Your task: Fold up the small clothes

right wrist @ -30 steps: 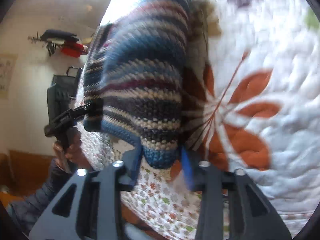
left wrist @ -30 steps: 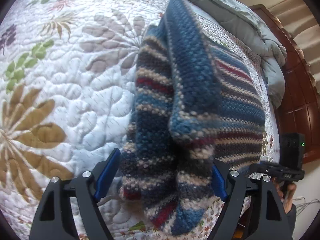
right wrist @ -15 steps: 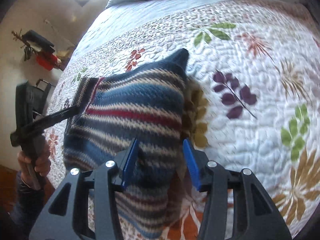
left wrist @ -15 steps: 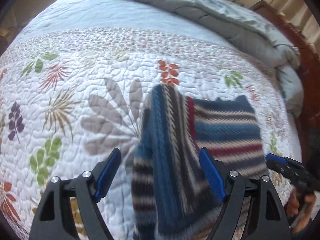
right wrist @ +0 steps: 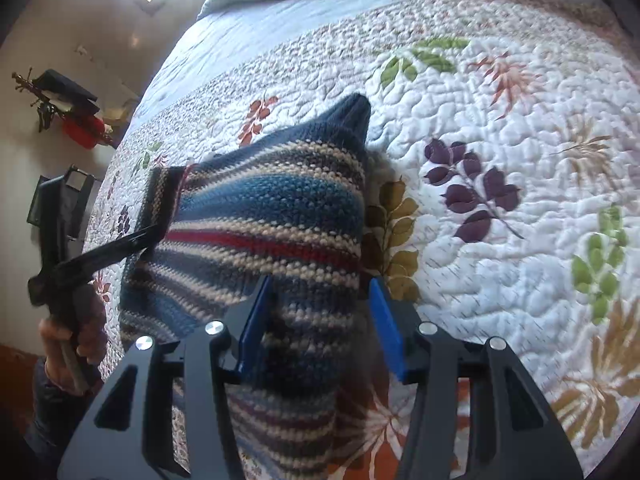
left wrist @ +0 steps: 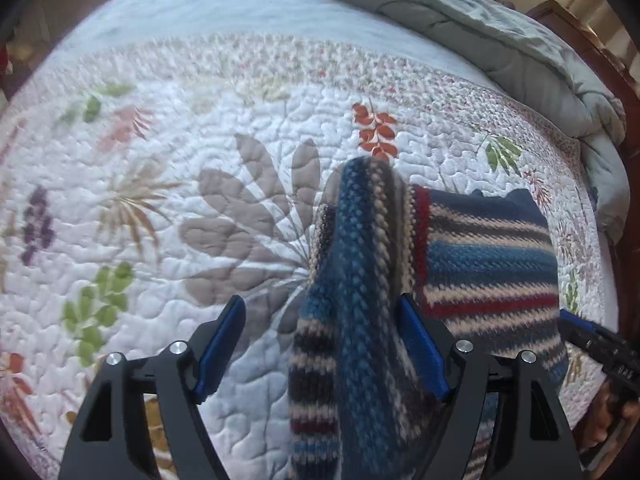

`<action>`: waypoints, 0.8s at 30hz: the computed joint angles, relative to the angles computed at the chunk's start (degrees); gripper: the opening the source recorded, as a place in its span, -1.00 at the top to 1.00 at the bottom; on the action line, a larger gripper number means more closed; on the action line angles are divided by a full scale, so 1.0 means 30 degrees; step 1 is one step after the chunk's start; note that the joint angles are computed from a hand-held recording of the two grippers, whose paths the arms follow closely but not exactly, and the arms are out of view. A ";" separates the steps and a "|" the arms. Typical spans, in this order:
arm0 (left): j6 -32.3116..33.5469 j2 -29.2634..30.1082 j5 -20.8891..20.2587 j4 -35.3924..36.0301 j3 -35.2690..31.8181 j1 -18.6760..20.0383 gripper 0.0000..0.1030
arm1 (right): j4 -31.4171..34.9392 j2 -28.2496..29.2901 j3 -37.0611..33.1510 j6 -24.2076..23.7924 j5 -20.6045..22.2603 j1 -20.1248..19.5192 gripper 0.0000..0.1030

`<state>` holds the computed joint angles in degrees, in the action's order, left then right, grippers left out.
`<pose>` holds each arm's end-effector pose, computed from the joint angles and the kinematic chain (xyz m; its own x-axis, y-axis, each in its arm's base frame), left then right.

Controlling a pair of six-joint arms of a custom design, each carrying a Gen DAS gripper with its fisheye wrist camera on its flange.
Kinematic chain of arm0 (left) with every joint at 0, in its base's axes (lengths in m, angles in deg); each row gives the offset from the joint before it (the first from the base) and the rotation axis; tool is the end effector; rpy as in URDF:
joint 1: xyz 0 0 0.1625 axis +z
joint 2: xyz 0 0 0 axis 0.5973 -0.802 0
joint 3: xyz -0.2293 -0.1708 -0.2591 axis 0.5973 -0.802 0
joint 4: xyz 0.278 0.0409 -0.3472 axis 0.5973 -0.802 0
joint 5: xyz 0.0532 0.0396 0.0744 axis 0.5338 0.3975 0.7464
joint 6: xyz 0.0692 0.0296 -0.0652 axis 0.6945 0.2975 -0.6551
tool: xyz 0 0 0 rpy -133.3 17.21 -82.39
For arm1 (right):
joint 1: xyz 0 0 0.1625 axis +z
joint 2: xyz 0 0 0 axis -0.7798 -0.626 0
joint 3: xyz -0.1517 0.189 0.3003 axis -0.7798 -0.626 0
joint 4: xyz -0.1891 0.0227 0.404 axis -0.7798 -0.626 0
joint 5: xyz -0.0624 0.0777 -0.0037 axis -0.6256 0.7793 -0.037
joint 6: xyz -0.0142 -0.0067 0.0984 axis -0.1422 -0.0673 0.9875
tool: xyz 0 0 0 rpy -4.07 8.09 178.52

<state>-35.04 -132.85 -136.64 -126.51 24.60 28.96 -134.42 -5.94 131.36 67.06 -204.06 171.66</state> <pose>-0.0398 -0.5431 0.3505 -0.8084 0.2401 -0.5374 0.3672 0.9193 -0.1418 0.3565 -0.4509 0.0701 -0.9029 0.0589 0.4259 -0.1049 0.9305 -0.3509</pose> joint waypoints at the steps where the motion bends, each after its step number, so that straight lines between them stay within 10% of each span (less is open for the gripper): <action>1: 0.0070 -0.0620 0.0664 0.0076 0.0486 -0.0481 -0.53 | 0.0242 -0.0054 -0.0041 0.0137 -0.0246 0.0244 -0.02; 10: -0.2497 -0.6497 0.3215 0.3973 0.4257 -0.3761 -0.77 | 0.2951 -0.0642 0.0607 0.3785 -0.1633 0.3405 -0.51; 24: -0.6606 -1.1932 0.4736 0.9927 0.6433 -0.8237 -0.81 | 0.4358 -0.0871 0.1410 0.7233 -0.2072 0.6103 -0.61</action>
